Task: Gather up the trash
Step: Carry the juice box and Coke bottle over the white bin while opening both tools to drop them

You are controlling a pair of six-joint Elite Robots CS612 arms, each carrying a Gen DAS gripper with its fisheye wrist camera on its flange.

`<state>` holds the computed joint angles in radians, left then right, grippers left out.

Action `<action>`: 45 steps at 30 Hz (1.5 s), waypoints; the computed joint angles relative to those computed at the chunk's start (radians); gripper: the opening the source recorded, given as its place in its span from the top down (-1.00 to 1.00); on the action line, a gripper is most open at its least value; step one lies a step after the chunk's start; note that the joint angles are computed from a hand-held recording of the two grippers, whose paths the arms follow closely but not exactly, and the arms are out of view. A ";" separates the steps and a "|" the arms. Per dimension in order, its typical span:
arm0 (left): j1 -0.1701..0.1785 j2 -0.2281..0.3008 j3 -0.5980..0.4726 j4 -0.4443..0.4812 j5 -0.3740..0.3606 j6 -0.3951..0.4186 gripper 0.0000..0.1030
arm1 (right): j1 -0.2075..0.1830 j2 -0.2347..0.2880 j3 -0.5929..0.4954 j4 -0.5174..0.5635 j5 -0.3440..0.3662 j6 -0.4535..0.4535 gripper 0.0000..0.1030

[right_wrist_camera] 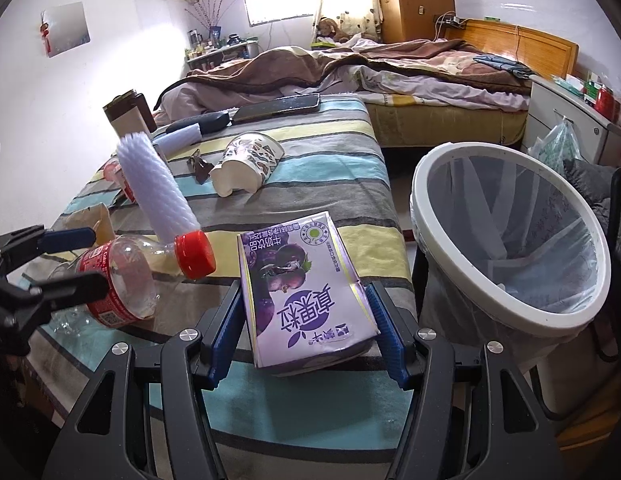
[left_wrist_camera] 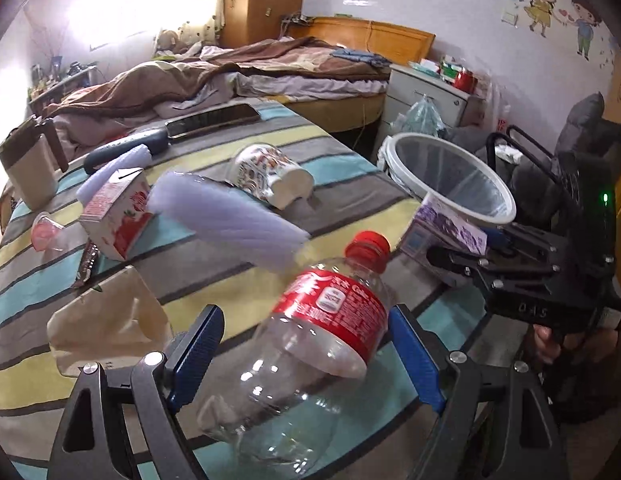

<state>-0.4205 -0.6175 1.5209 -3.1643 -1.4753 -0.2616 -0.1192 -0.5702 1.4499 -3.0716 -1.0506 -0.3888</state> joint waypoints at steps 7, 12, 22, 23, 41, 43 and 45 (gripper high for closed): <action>-0.016 0.002 -0.014 0.069 0.016 0.009 -0.62 | -0.005 -0.002 0.005 -0.010 0.008 0.011 -0.20; -0.024 0.005 -0.024 0.109 0.027 -0.012 -0.51 | -0.007 -0.002 0.008 -0.017 0.018 0.012 -0.20; -0.035 0.019 -0.048 0.116 0.060 -0.071 -0.21 | -0.012 -0.001 0.007 -0.016 0.022 0.015 -0.20; -0.035 0.020 -0.048 0.109 0.063 -0.082 -0.21 | -0.012 0.000 0.007 -0.016 0.021 0.015 -0.20; -0.061 0.001 -0.018 0.012 0.166 -0.109 -0.20 | -0.021 -0.005 0.011 -0.067 0.041 0.026 -0.20; -0.062 0.001 -0.020 0.002 0.168 -0.110 -0.20 | -0.023 -0.005 0.012 -0.082 0.041 0.032 -0.20; -0.066 0.001 -0.025 -0.008 0.176 -0.102 -0.20 | -0.027 -0.006 0.011 -0.098 0.043 0.044 -0.20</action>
